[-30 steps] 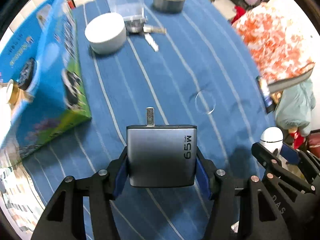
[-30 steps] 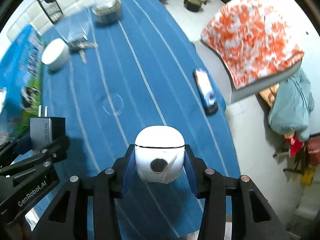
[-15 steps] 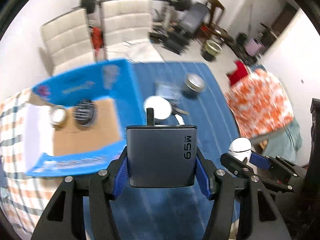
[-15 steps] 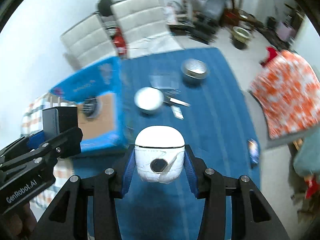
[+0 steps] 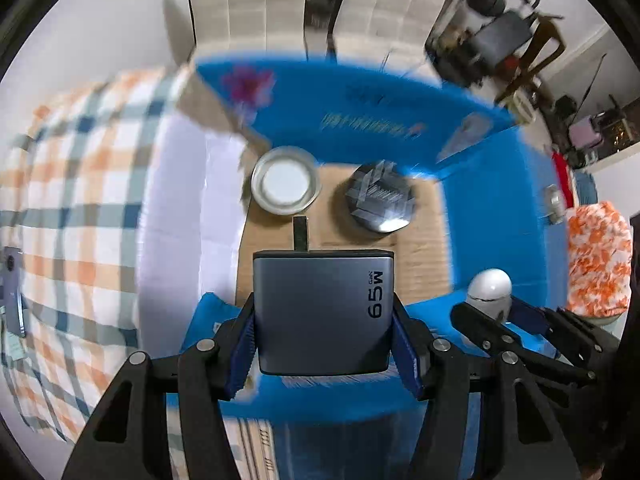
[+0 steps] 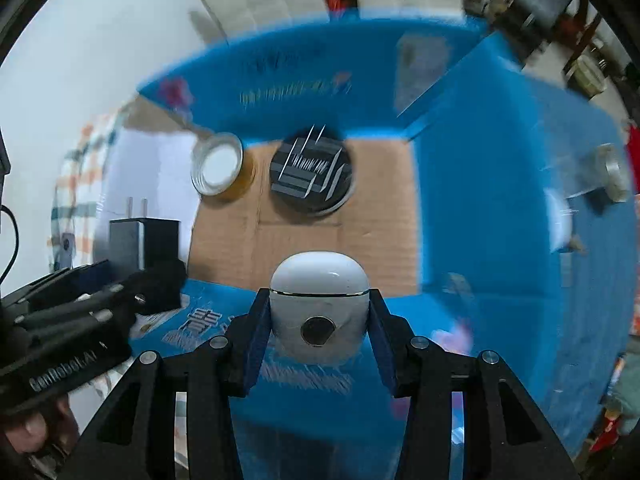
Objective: Organize rigid objects
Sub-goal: 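Lower the grey charger and white earbud case into the blue box, then open both grippers and lift them away from the box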
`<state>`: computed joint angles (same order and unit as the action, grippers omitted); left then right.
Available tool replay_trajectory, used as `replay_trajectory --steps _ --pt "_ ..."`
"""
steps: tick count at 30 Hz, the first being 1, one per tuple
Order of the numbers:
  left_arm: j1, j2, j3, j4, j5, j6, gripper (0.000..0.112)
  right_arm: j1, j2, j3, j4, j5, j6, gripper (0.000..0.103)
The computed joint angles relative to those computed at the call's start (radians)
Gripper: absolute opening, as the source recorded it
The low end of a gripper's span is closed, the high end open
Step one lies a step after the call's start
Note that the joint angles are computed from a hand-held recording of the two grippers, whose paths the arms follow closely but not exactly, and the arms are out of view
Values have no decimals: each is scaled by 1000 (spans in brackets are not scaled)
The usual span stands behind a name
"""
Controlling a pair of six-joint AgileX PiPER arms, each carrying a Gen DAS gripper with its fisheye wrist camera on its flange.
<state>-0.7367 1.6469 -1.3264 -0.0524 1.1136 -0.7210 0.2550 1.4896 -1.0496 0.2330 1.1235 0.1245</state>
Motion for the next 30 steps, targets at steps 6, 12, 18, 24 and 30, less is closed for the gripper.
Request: replay_trajectory --steps 6,12,18,24,30 --pt "109 111 41 -121 -33 199 57 35 127 12 -3 -64 -9 49" --pt "145 149 65 -139 -36 273 56 70 194 -16 -27 -80 43 49" --pt "150 134 99 -133 -57 282 56 81 187 3 -29 -95 54 49" --pt "157 124 138 -137 -61 286 57 68 229 22 4 -106 18 49" --pt "141 103 116 -150 3 264 61 50 141 37 -18 -85 21 56"
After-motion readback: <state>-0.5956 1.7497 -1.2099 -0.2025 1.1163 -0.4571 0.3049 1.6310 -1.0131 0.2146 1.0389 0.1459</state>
